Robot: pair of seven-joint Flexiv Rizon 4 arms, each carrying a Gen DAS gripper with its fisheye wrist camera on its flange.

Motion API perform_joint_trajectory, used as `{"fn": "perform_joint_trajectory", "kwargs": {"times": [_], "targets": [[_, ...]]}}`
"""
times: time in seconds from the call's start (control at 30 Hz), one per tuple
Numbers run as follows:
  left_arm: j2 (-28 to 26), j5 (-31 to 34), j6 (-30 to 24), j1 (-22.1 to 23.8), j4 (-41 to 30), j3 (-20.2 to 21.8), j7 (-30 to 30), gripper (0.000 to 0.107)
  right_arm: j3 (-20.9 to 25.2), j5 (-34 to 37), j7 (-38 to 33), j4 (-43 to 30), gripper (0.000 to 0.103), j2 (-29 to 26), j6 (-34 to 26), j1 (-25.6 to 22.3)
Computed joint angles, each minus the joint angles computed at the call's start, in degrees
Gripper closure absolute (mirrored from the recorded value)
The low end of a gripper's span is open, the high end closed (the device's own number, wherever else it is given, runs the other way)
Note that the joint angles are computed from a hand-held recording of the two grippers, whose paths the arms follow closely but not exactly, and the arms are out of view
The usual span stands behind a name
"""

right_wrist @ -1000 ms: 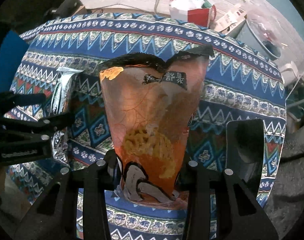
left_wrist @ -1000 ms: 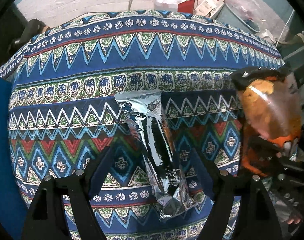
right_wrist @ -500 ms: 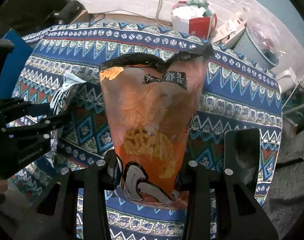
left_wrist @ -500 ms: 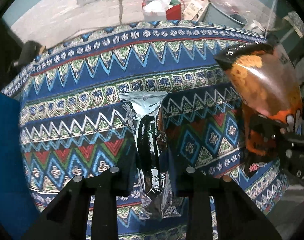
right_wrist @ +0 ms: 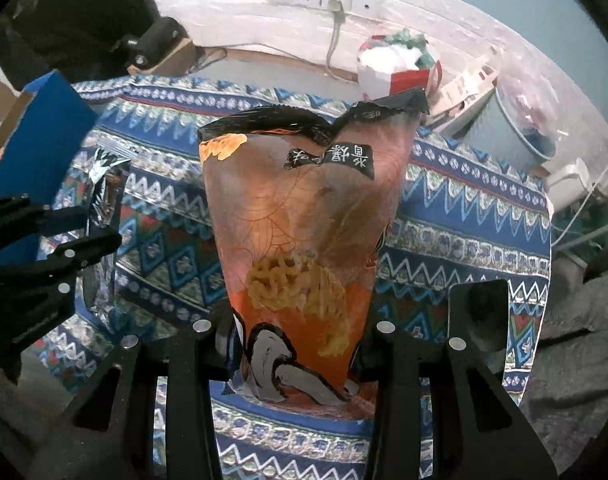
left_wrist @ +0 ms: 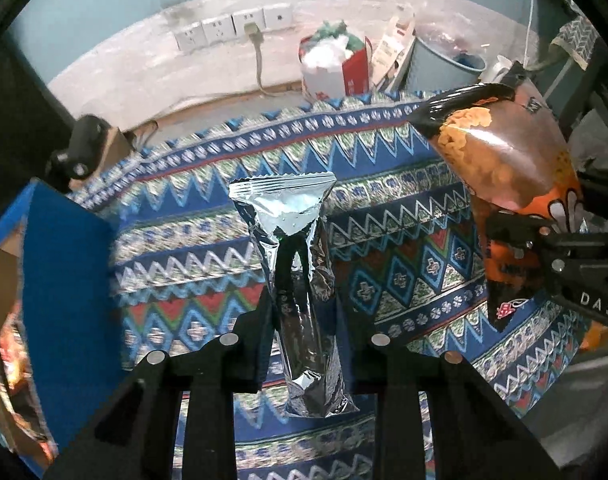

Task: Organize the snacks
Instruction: 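Lift the silver bag with the left tool while the right tool lifts the orange bag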

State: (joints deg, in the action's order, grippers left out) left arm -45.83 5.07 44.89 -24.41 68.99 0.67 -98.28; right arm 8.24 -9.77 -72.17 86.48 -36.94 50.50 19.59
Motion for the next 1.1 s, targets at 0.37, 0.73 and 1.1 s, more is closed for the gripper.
{"fn": "perform_joint_trajectory", "kwargs": {"times": [0.37, 0.73, 1.1], "targets": [[6.04, 3.66, 6.05, 0.35, 6.89, 2.11, -1.59, 0.079, 1.20, 0.63, -1.35, -1.68, 0.064, 0.77, 1.71, 1.08], [11.71, 7.35, 11.09, 1.70, 11.98, 3.78, -4.03, 0.079, 2.98, 3.31, -3.42, -6.66, 0.064, -0.18, 1.74, 2.52], [16.27, 8.24, 14.40, 4.33, 17.69, 4.22, -6.34, 0.079, 3.59, 3.70, -5.96, -14.25, 0.064, -3.35, -0.30, 5.63]]}}
